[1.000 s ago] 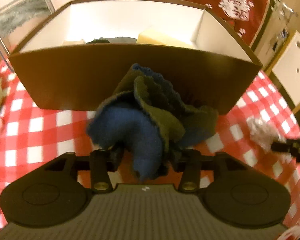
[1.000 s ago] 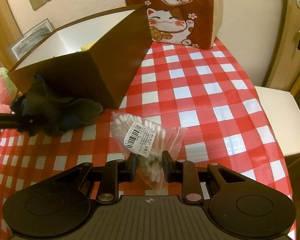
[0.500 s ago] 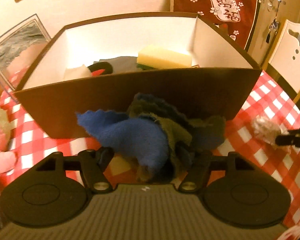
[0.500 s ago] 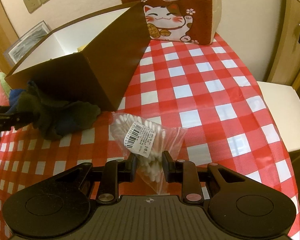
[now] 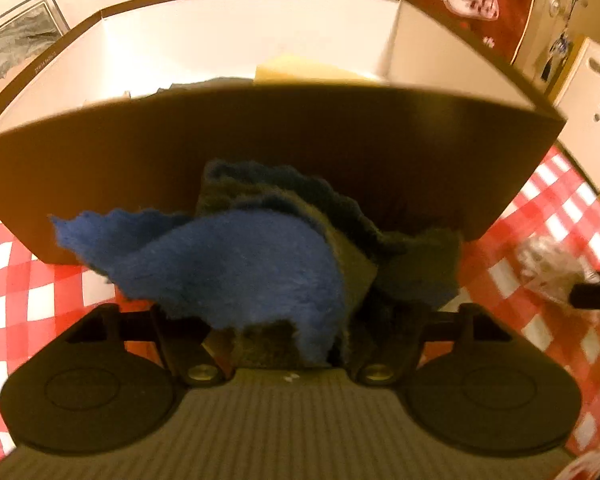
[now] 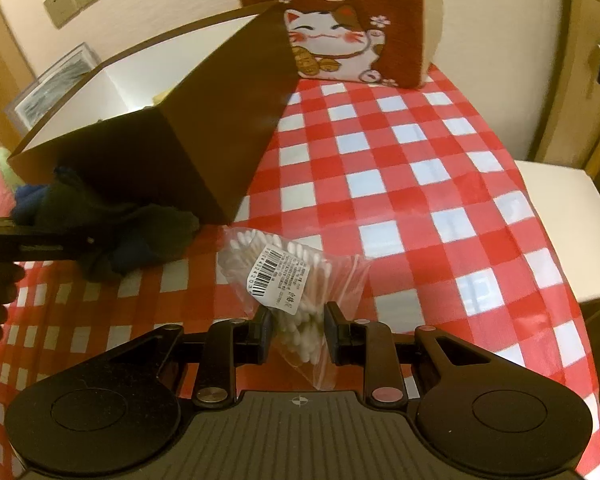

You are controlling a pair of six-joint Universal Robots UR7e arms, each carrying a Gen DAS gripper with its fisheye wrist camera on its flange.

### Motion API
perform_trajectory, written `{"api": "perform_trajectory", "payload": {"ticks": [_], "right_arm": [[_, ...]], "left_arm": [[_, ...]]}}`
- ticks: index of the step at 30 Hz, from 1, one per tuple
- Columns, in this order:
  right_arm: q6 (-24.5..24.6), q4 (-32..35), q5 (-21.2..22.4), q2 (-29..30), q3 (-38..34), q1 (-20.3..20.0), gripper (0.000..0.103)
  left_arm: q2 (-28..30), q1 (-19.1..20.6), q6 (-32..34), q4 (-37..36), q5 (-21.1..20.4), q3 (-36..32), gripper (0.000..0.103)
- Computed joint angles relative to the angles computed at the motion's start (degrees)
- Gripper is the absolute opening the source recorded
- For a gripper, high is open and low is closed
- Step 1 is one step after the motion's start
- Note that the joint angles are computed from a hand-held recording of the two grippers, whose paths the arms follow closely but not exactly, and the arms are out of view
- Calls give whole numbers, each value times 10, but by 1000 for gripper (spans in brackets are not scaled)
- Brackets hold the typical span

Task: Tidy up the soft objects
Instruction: 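Lift and carry the cloths over the box with the left gripper while the right carries the swab bag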

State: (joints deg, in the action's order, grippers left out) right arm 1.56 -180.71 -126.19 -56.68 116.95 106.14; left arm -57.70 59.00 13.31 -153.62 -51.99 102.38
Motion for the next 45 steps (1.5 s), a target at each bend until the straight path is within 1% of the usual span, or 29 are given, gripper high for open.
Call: {"api": "perform_trajectory", "payload": {"ticks": [1,3,4,5,6,8,16,27,45], "right_arm": [[-8,-2,-1,3,-2,2,26],[-22,-10,2,8,-5,6,26],[-26,-14,5,10,-6,8,26],[-28,-15,8,12,-8,9,26],[-29,-15,11,13,-10,10,26],[-30,-16,15,15,-13,13,26],[-35,-18,25,13,-17,22,26],[-46,-34,37,8,-16,42,26],[-63,-61,45,0,-11,79,26]], "left_arm": [[1,-2,7,-16,2,6,61],[0,-3,10,-25,-1,11,42],[-1,-4,8,-26,1,11,37],[-2,-5,6,-26,5,12,29],[-4,-6,3,-24,8,13,24],[-13,-6,-13,-13,7,15,22],[-58,-22,-59,15,29,44,19],[-122,-54,-74,40,57,76,19],[-210,-106,-56,36,98,114,19]]}}
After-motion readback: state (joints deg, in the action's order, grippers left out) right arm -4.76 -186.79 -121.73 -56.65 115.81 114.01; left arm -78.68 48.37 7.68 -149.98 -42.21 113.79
